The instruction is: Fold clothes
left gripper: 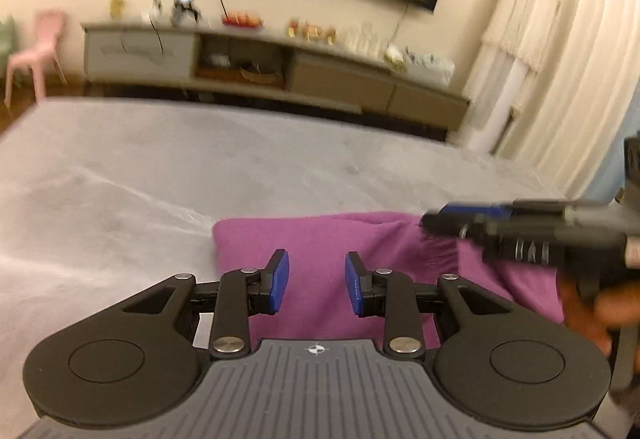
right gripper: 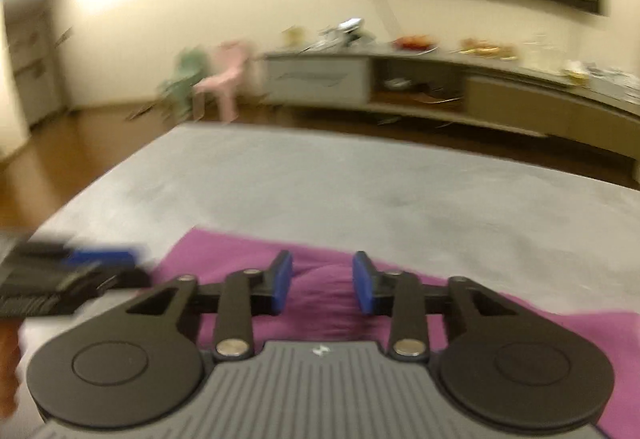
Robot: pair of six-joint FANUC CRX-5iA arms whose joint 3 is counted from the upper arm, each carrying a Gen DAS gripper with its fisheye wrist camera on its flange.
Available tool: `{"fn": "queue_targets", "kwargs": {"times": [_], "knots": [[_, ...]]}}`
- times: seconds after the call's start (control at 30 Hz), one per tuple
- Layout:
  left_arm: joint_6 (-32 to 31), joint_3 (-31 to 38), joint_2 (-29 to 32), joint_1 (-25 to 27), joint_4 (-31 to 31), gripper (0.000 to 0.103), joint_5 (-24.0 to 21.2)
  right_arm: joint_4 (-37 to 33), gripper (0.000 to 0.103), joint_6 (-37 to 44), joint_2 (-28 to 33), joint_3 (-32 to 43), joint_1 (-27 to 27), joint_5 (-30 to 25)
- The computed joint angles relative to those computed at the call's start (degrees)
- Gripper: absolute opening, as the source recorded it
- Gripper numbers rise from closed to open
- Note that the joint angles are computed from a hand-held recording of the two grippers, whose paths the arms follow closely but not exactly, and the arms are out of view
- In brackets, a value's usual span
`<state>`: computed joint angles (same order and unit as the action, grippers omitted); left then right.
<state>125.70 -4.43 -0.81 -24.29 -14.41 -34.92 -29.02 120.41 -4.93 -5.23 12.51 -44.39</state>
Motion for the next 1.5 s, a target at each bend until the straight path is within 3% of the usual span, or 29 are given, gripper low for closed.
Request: {"fn": "queue_targets", "kwargs": {"times": [0.1,0.23,0.3,0.37,0.47,0.53,0.6,0.67,0.7,0.73,0.77,0.83,0.93,0.97,1.03,1.1,1.27,1.5], "knots": [[-2.84,0.42,3.45,2.73,4.75,0.031,-1.01,10.01,0.019,-9.36,2.97,-1.03,4.11,0.87],[-0.94,1.81,3.75,1.30,1.06,0.031,-2.51,7.96,0.019,-7.09,2.54,-3.23,2.79,3.48],[1.08,2.34,3.28,0.16,-1.27,0.031,-3.76,11.59,0.020,-10.82,1.34,-4.20,3.97,3.86],[-1.02,0.54,1.42,0.56,1.50,0.031,-1.22,13.81,0.022,-12.28,-3.13,-7.37,5.32,5.43],[-4.70,-1.75,-0.22,-0.06,4.41,0.032,0.91,9.68,0.022,-6.92,-7.36,-9.66,4.13,1.71],[-3.80,0.06,1.63,-1.04,2.69,0.032,-2.61,10.17,0.022,-6.62,-8.80,-12.02,4.39,0.52],[-0.73,1.06,2.47,-2.25,-0.78,0.031,-3.88,10.21,0.026,-4.78,-11.33,-16.57,4.75,6.09],[2.06,1.99,2.25,-3.53,-3.27,0.032,-5.20,9.88,0.033,-5.76,-12.41,-16.32,4.10,5.35],[2.87,1.82,1.63,-4.04,-3.96,0.032,-5.07,9.63,0.042,-5.96,-13.02,-16.22,3.62,5.22],[3.69,1.67,1.03,-4.56,-4.67,0.032,-4.96,12.11,0.050,-8.05,-14.17,-17.30,3.90,7.08],[4.54,1.54,0.44,-5.10,-5.41,0.033,-4.87,17.59,0.066,-11.85,-15.39,-19.63,4.70,10.83],[5.21,1.47,-0.16,-5.81,-6.19,0.034,-4.52,29.92,0.069,-20.81,-15.50,-23.49,5.77,14.81],[5.92,2.40,0.35,-6.48,-7.04,0.034,-5.28,46.06,0.062,-31.73,-13.14,-27.30,5.14,16.42],[5.97,2.56,0.40,-6.64,-6.98,0.034,-5.54,51.47,0.055,-35.39,-12.23,-28.50,4.59,16.74],[5.39,2.58,0.52,-6.61,-6.68,0.034,-5.61,53.72,0.052,-36.72,-11.92,-29.46,3.31,18.00],[4.86,2.45,0.67,-6.41,-6.04,0.034,-5.40,52.07,0.014,-35.13,-12.09,-28.29,3.83,15.97],[5.00,2.04,0.23,-6.33,-6.01,0.034,-4.55,52.67,0.010,-38.98,-13.56,-27.88,5.64,15.45],[4.59,2.01,0.00,-6.85,-6.68,0.034,-3.92,49.34,0.010,-36.32,-14.07,-27.27,10.60,12.99]]}}
